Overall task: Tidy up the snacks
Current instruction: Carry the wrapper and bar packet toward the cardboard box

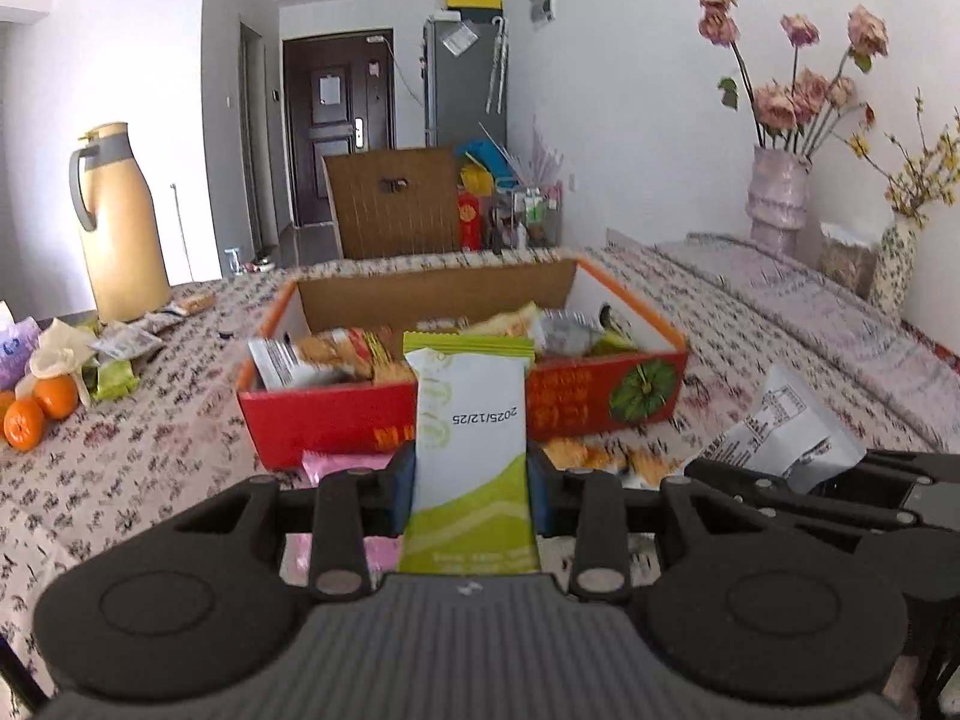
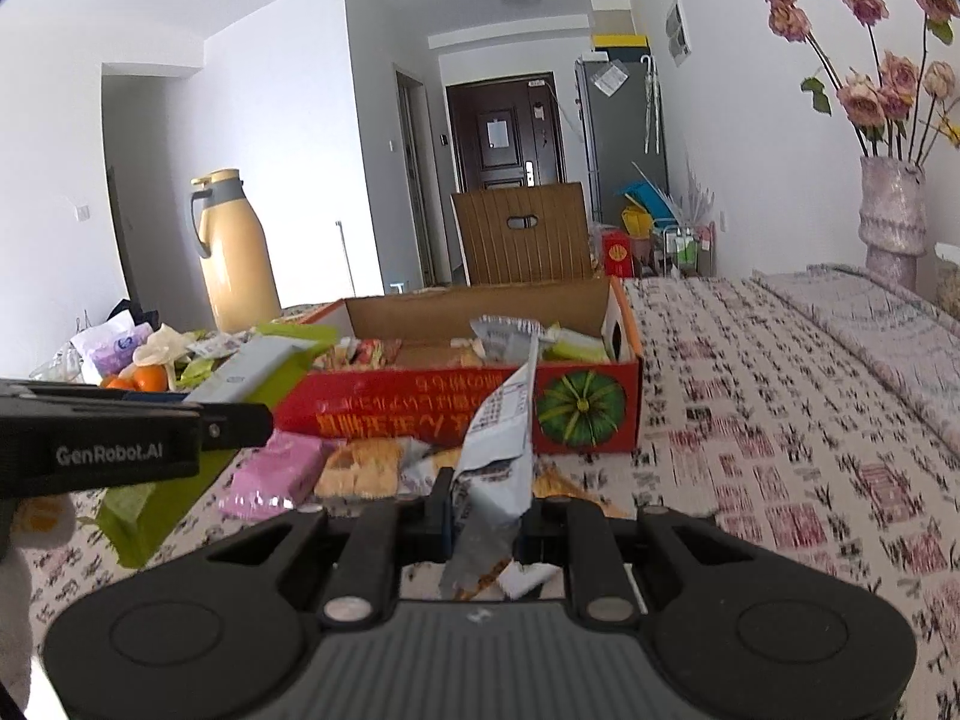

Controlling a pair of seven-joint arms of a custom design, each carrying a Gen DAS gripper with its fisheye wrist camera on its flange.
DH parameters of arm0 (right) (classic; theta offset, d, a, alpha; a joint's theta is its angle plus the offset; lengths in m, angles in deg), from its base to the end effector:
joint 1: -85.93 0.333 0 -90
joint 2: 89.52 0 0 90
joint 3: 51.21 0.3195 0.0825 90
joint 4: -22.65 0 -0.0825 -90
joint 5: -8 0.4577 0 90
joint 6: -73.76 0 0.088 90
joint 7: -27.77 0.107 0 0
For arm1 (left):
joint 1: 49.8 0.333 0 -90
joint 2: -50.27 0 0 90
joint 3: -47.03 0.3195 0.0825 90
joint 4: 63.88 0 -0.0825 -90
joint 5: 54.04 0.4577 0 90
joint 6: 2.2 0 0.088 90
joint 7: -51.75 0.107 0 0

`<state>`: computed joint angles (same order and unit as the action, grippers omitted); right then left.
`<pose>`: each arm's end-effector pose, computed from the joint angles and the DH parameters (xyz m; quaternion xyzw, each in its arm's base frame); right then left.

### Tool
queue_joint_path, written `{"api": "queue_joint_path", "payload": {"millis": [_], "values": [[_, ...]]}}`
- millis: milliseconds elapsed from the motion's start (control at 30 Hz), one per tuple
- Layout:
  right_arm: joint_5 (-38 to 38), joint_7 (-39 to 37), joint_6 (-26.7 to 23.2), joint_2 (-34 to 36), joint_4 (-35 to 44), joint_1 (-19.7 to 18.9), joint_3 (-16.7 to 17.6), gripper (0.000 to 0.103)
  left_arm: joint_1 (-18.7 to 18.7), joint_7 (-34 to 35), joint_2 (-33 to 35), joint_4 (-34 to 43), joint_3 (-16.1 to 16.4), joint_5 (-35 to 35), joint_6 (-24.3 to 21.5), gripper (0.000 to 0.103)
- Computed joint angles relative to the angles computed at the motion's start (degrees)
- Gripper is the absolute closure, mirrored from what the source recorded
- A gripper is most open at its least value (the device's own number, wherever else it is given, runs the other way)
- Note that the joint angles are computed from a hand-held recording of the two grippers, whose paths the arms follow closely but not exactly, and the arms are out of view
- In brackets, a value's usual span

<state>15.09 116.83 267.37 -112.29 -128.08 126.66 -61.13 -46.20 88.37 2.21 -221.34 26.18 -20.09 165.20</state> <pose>0.4365 0.2410 0.4745 -0.6989 0.4705 -0.2238 0.4900 0.3942 -0.1611 0.5114 -0.6310 0.5816 -0.3377 0.3868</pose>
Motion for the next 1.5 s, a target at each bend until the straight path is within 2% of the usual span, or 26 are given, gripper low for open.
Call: {"api": "queue_joint_path", "payload": {"millis": [367,767,1067,1200,1300,1400,1500], "values": [[-2.81,1.96,0.85,6.01,7.21,0.11,-0.67,0.087,7.11,-2.2,4.38,5.24,-2.13,2.85,3.48,0.066],[-11.4,8.93,0.52,13.55,16.36,-0.35,-2.31,0.087,15.03,-5.8,11.36,12.42,-5.24,7.36,6.34,0.066],[-22.86,19.67,-0.59,19.76,24.44,-1.94,-3.46,0.087,20.48,-10.57,16.82,18.18,-7.59,13.05,6.94,0.067],[-35.2,31.47,-1.35,22.69,28.76,-2.93,-4.6,0.087,21.48,-13.13,19.75,20.89,-7.72,16.61,6.3,0.067],[-45.17,41.09,-1.74,24.86,32.29,-8.6,-0.38,0.087,22.0,-15.55,22.22,23.11,-7.63,19.65,5.68,0.067],[-51.2,46.82,-2.66,27.29,36.06,-18.72,9.36,0.087,22.0,-18.03,24.61,25.11,-7.12,22.81,4.96,0.067],[-51.27,46.73,-3.51,29.66,38.64,-26.16,17.22,0.087,21.45,-20.63,27.13,26.89,-6.25,25.87,4.26,0.067]]}}
